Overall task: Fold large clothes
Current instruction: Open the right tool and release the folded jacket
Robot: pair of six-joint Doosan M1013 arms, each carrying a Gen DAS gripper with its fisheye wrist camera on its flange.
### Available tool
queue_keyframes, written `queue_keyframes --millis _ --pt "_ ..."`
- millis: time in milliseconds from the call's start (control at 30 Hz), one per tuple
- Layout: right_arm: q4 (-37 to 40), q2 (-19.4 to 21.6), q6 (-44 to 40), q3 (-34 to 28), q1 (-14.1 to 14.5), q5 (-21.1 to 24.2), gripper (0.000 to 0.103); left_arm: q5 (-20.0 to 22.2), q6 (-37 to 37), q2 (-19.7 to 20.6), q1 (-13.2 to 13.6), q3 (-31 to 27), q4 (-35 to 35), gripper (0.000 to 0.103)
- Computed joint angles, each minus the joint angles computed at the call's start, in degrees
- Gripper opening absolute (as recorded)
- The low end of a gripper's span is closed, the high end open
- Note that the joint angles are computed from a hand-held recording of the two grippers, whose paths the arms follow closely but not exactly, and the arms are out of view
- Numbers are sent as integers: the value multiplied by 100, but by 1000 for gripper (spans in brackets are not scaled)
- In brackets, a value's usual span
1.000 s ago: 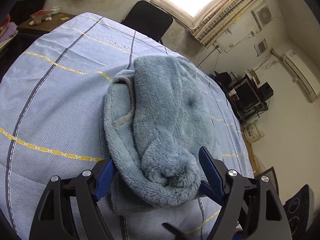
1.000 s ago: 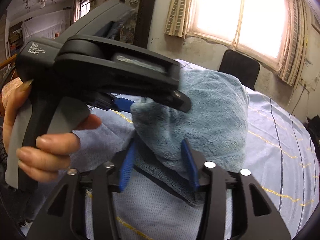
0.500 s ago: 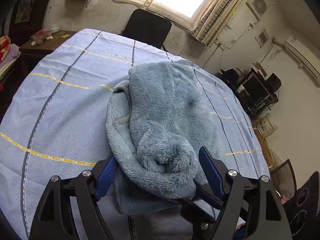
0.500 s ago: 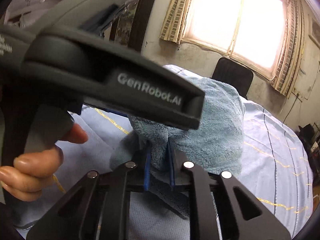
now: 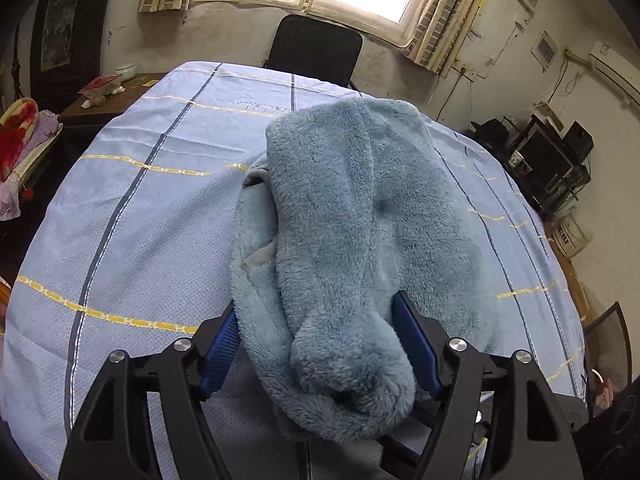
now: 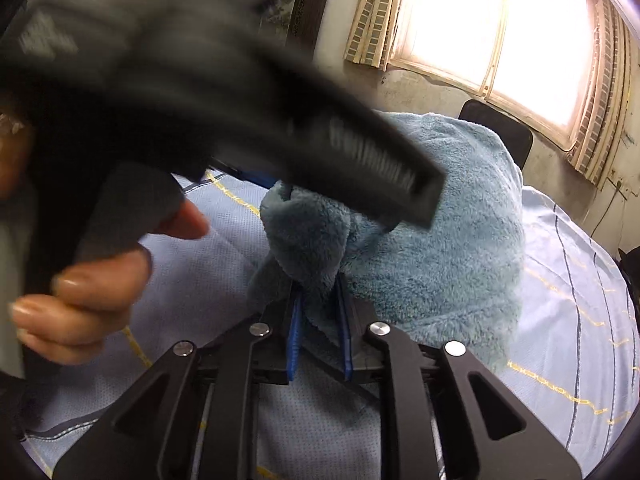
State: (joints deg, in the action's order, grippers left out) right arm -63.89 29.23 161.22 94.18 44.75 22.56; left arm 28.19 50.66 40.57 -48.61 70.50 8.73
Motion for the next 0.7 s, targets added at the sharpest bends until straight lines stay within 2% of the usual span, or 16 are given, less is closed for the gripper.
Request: queue_keyframes --millis 167,267,400,533,600,667,700 --pt "-316 -284 391 326 -130 -340 18 -121 -521 -92 -72 106 705 74" --pt "-817 -465 1085 546 -239 -519 26 -88 -938 -128 -135 126 1256 74" --pt "-1597 -675 2268 810 -430 -839 28 -10 -1316 -151 -221 125 1841 74" --pt "-2257 -811 3208 967 -560 -864 34 85 -1585 -145 -289 108 2263 73" --pt "-2428 -856 3478 1016 -658 -933 35 102 -1672 -142 -301 105 2381 73" --pt "-2539 -892 3763 1075 -593 -854 37 91 -1724 -143 -304 109 2452 73" --pt "-2517 -892 3767 1062 -676 -912 39 77 -1725 -143 -303 113 2449 73"
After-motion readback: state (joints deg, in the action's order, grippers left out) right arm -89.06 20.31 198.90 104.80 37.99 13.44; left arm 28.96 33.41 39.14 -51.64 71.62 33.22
